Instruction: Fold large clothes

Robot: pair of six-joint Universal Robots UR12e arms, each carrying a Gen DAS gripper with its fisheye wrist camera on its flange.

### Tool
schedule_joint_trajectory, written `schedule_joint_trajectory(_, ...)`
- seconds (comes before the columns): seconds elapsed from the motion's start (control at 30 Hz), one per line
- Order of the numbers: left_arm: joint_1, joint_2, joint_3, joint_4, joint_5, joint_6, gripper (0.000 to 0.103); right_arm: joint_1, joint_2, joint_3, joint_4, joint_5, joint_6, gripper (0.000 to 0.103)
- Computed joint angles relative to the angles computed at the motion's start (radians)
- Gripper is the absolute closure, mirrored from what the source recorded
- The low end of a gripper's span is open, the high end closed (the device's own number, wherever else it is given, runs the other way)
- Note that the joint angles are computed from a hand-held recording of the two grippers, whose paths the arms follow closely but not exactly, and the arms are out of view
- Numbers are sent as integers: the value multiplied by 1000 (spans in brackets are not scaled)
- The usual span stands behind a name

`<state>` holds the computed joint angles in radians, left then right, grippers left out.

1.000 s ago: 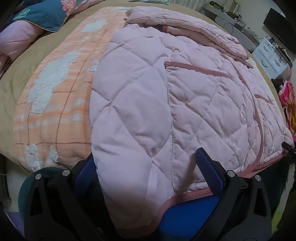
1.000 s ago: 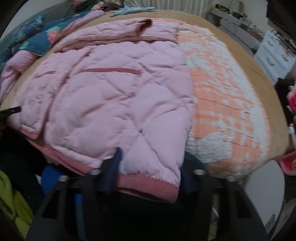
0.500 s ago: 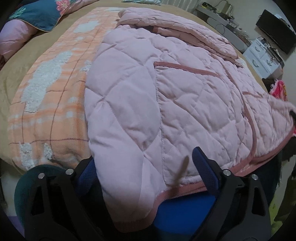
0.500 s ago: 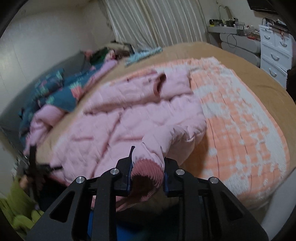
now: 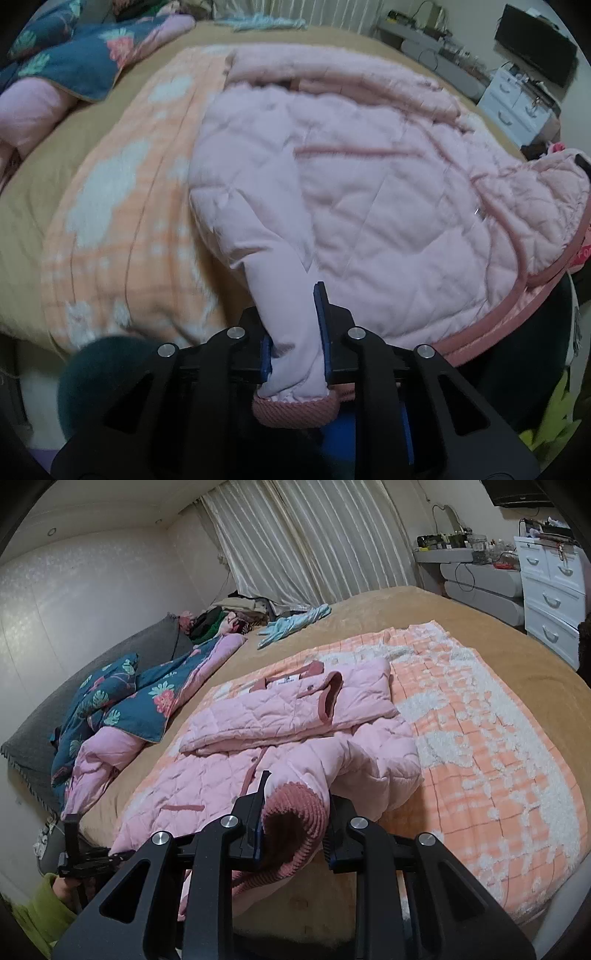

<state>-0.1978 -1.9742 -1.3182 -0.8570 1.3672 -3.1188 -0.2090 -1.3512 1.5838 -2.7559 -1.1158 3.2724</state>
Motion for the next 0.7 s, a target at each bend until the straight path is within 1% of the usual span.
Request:
schedule_joint_trajectory(0.1,-2,-10,25,38,-5,2,93,-3,3,-2,-14,3,14,81)
schedule_joint_trajectory(0.2,-5,-23,54,59,-10,-3,93,-5,6,-4,-24,-1,24,81)
schedule_joint_trajectory(0.3,0,-41,90,60,-28,-15,93,-7,9,-7,-30,-11,43,81)
schedule_joint_trajectory(0.47,4,-61,125,76,-45,-37,93,-9,15,-13,-38,-24,73,82)
schedule_joint_trajectory(0.7,10,-83,169,103,-65,-74,93,-9,30,-37,-42,-41,94,82)
